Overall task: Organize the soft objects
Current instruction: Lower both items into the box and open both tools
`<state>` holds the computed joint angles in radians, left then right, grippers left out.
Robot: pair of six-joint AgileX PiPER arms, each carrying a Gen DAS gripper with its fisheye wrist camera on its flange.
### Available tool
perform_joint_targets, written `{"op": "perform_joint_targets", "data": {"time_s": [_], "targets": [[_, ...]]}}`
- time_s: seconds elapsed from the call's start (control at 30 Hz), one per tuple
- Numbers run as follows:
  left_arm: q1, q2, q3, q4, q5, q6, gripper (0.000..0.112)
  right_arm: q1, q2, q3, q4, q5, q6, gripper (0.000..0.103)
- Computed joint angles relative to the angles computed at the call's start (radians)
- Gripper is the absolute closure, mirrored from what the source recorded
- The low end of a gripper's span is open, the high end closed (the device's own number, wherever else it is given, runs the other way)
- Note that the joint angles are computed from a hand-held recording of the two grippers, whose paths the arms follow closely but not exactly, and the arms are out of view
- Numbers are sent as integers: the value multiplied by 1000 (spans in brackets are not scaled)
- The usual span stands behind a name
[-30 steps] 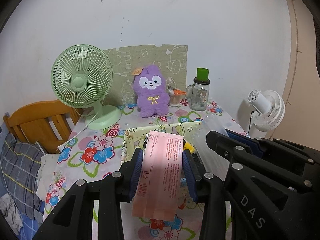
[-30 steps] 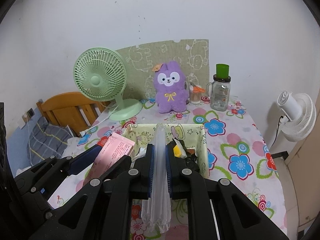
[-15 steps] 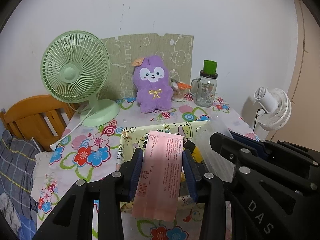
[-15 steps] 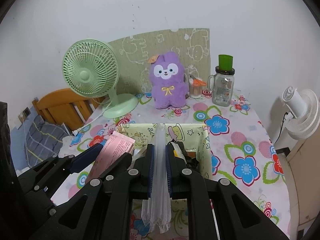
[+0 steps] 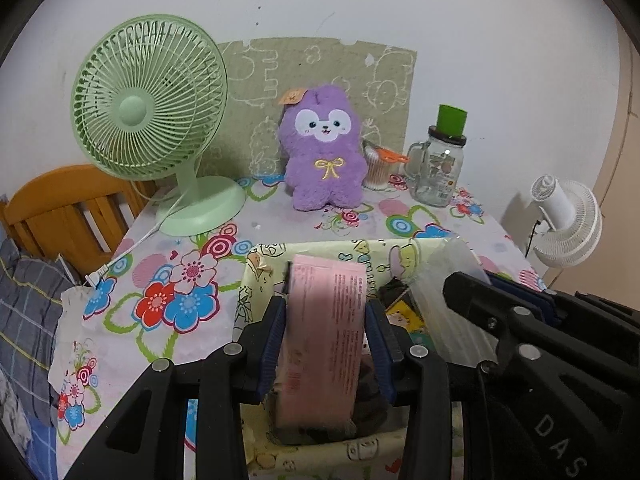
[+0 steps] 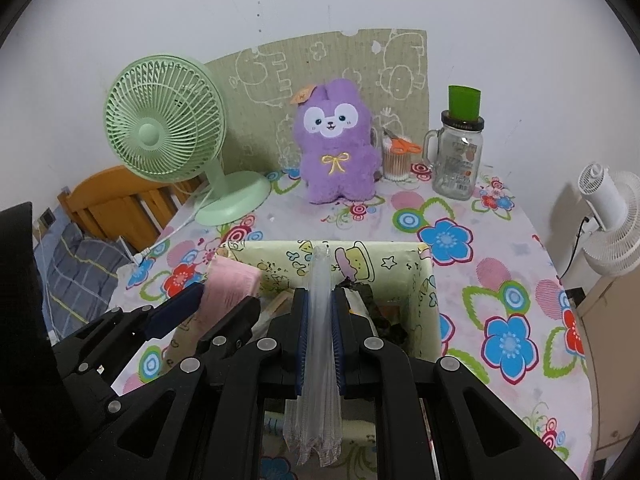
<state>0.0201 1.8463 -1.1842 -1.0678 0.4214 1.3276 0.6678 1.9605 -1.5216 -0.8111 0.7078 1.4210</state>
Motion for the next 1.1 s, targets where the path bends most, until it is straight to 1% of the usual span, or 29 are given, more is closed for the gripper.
{"op": "perform_joint_targets", "data": {"time_s": [0.07,0.13,0.17,0.23,0.27,0.33,0.47,0.6,0.67,0.77,0.83,0.87,0.9,0.93,0.97,1.03,1.1], "targets": [[-9,16,-14,35,-21,-41,70,-8,11,-12,13,-2,-14,89],[-13,35,-40,111,-10,-113,59,-15,18,-16,20,-9,-21,89],[-13,41,-48,137,-7,-139,57,-18,21,-21,20,-10,-23,89],[-14,42,-46,136,-14,-130,50,-22,26,-27,21,-14,-30,90],[-15,41,-42,126,-20,-118,49,-23,29,-31,20,-14,-30,90],[-19,38,-33,111,-34,-99,46,-30,40,-44,27,-18,-40,90],[-25,44,-36,158,-39,-131,42,-44,63,-64,49,-35,-64,90],[-13,50,-50,167,-7,-136,41,-60,84,-80,80,-63,-97,90],[-10,51,-56,168,6,-137,39,-69,91,-83,95,-81,-108,90],[-5,55,-62,160,24,-131,36,-84,99,-79,125,-125,-131,88],[-6,56,-62,159,25,-130,35,-92,99,-69,144,-155,-139,84],[-7,56,-61,157,24,-128,34,-96,103,-72,166,-160,-162,73],[-7,56,-62,157,26,-128,33,-98,106,-78,189,-158,-185,54],[-7,57,-64,160,28,-132,32,-100,107,-77,201,-163,-197,44],[-8,57,-64,160,31,-134,32,-98,102,-67,183,-172,-179,34],[-9,58,-68,168,34,-144,32,-90,95,-54,140,-170,-139,32],[-13,56,-65,177,28,-153,31,-88,95,-59,146,-151,-153,29]]}}
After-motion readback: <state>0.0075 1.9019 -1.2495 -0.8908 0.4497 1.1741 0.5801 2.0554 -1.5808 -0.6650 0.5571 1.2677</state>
